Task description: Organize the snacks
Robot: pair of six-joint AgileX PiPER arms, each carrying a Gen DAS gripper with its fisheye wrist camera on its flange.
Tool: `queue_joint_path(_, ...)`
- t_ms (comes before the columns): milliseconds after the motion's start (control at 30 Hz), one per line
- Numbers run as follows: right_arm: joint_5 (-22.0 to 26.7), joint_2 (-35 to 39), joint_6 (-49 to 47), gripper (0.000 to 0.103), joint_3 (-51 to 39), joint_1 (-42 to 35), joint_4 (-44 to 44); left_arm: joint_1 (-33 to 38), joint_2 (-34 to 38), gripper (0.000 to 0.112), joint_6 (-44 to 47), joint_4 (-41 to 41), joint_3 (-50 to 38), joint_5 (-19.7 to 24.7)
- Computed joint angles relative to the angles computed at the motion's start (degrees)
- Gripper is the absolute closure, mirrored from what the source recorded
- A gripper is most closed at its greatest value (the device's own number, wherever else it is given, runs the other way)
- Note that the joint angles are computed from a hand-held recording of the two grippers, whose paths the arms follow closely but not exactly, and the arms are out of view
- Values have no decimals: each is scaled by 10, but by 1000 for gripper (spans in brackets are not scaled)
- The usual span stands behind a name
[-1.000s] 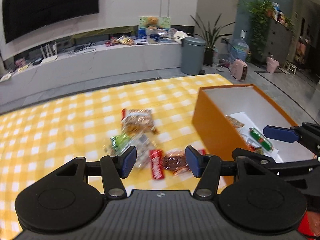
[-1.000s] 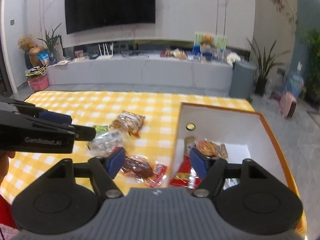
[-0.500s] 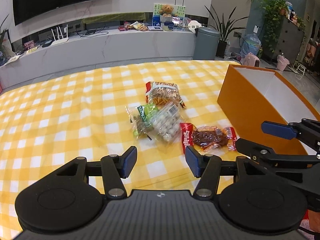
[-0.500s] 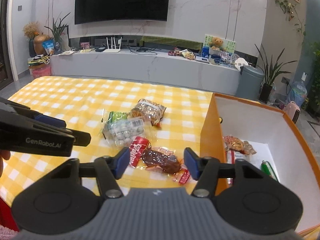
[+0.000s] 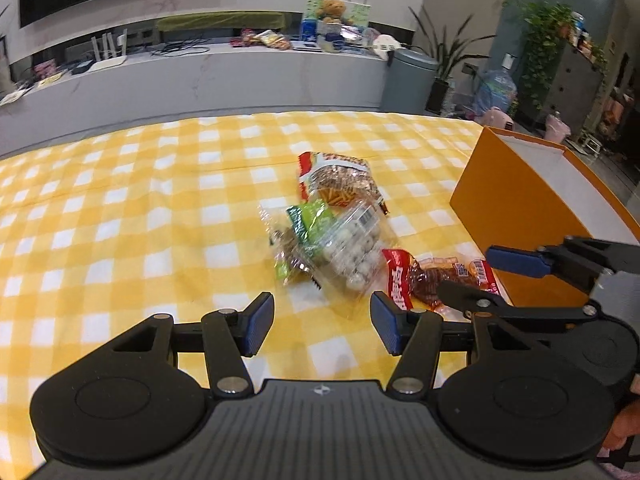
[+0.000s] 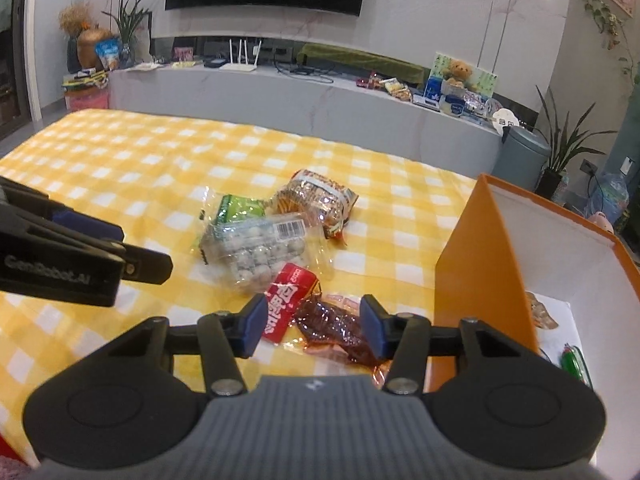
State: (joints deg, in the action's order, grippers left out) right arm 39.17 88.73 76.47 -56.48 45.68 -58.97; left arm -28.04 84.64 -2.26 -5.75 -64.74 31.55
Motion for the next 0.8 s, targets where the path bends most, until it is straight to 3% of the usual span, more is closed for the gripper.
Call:
queue_joint_path(400, 4, 107, -47, 55, -91, -68, 23, 29, 94, 46, 200, -146, -56, -41)
queue_joint_path(567, -43, 121, -72, 59, -95, -95, 51, 36, 124, 46, 255, -172, -74, -39)
queue_joint_path(633, -56, 126, -53, 59, -91, -99, 25, 42, 131, 47, 270, -194, -77, -34)
queue_joint_path(700, -75, 127, -36, 65, -86, -105, 5, 47, 130, 56, 290, -222, -72, -36)
queue_joint_path(733, -91, 127, -36, 71, -84, -110, 6, 46, 129, 67, 287, -221, -68, -41)
queue_joint_path(800, -106, 130, -44, 77, -85, -114, 14, 40, 124, 79, 247, -187, -62, -54)
